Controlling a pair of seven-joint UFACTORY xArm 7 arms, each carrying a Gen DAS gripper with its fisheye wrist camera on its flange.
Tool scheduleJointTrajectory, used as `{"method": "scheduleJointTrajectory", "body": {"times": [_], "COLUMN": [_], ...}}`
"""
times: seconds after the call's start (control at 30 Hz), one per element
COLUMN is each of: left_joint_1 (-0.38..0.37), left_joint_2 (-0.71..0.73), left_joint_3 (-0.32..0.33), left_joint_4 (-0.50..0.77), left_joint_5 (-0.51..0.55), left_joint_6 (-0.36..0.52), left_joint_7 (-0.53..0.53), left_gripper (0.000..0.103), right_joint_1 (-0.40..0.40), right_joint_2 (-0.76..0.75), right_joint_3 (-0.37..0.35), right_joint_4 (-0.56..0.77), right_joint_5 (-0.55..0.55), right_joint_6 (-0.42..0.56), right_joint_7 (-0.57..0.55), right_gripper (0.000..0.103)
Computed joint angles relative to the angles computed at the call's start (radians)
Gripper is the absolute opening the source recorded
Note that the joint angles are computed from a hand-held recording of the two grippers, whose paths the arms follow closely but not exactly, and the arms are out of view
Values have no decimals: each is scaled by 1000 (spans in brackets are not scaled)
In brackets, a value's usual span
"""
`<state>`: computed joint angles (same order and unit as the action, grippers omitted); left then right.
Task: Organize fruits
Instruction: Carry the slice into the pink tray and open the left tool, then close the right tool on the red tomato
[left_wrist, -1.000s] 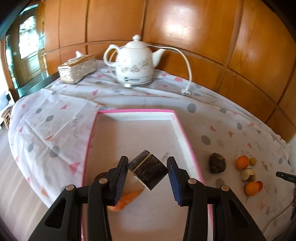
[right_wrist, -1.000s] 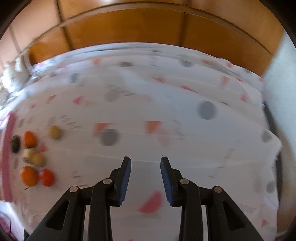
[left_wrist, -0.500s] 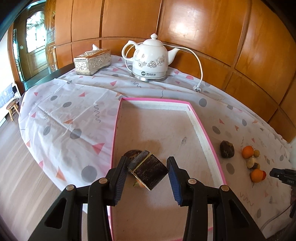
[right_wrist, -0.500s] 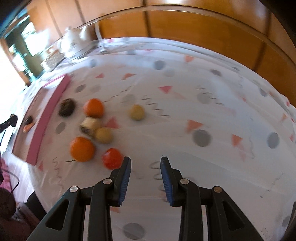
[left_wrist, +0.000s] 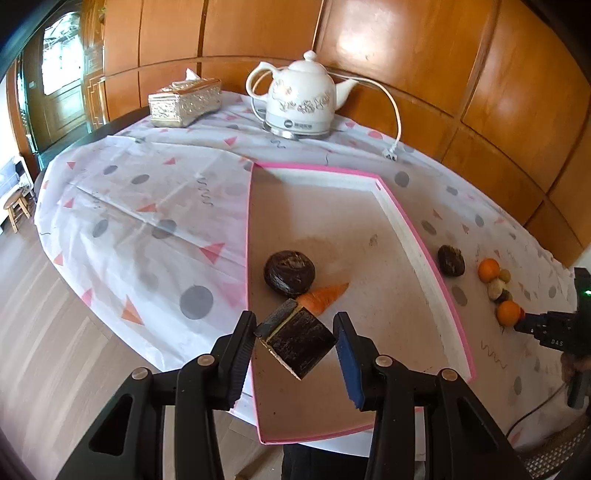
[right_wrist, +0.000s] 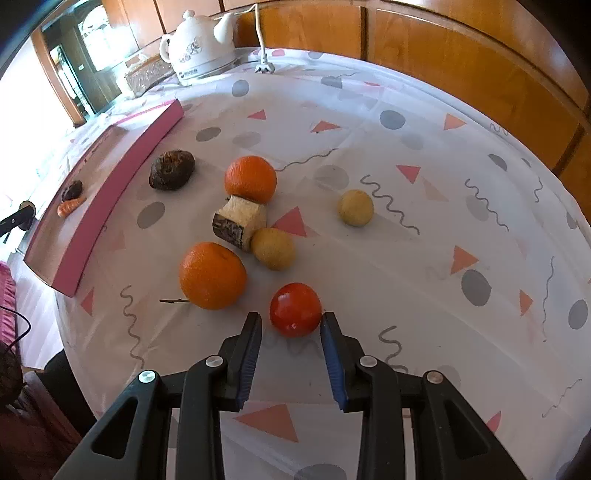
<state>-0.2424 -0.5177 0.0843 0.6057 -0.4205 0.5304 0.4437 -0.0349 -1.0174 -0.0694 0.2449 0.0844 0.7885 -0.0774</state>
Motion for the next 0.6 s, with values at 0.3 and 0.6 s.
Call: {"method": "scheduleJointTrajectory", "body": {"times": [0.3,0.6], "left_joint_1": [32,32], "left_joint_2": [53,25], "left_joint_3": [-79,-102], "left_joint_4": [1,-20], "left_joint_5": [86,182], "left_joint_6": [-37,-116], "left_joint_7": [-90,-191], "left_gripper": [46,52], "right_joint_1": [1,0], "right_joint_2": [9,15], "right_joint_3": [14,10], "right_joint_4": [-5,-1], "right_joint_5": [-22,-15], "right_joint_6": [-10,-8], "right_joint_7": [-9,-7], "right_gripper": [26,26]}}
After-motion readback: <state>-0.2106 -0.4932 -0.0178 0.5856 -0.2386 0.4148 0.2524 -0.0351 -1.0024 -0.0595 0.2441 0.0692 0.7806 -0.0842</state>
